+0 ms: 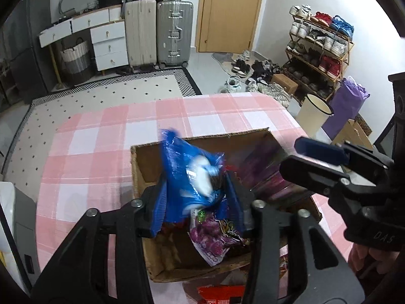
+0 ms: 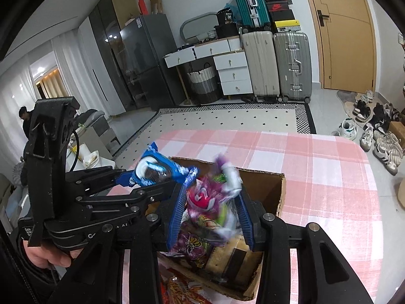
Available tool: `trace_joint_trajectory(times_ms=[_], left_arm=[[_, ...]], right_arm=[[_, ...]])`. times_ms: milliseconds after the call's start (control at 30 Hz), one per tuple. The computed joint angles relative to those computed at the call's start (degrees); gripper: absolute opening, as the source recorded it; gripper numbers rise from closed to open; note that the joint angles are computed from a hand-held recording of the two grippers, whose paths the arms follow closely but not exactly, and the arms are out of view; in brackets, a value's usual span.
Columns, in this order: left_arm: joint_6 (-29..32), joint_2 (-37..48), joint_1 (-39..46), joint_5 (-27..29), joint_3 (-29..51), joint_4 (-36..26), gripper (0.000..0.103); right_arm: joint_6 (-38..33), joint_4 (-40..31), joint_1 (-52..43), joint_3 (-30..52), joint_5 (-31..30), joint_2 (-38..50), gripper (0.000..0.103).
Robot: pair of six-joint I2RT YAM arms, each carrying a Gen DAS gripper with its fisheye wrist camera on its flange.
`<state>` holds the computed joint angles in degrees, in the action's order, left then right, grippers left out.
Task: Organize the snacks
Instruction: 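Open both grippers to drop the Oreo pack and candy bag into the box, then move both open grippers back toward the remaining two snack packs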
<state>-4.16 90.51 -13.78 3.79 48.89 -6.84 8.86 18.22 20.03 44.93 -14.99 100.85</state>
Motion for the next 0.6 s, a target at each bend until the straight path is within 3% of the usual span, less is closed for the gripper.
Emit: trace_joint_trajectory(times_ms=[33, 67, 300, 600], left_arm=[[0.0, 0.4, -0.2, -1.3, 0.2, 0.1, 0.065], [-0.1, 0.3, -0.4, -2.2, 0.0, 0.6, 0.073], [-0.3, -3.5, 0.8, -1.4, -3.2, 1.6, 0.073], [-1.1, -18.2, 0.2, -3.2, -11.4, -3.1, 0.074]], right_arm=[[0.3, 0.9, -0.3, -0.4, 0.0, -0.1, 0.058], [0.4, 2.1, -0.7, -1.2, -0.4, -0.4, 0.065], [0.7, 4.6, -2.3, -7.3, -0.4, -6.3, 0.07], [2.6, 4.7, -1.8, -16.2, 1.0, -18.2, 0.082]])
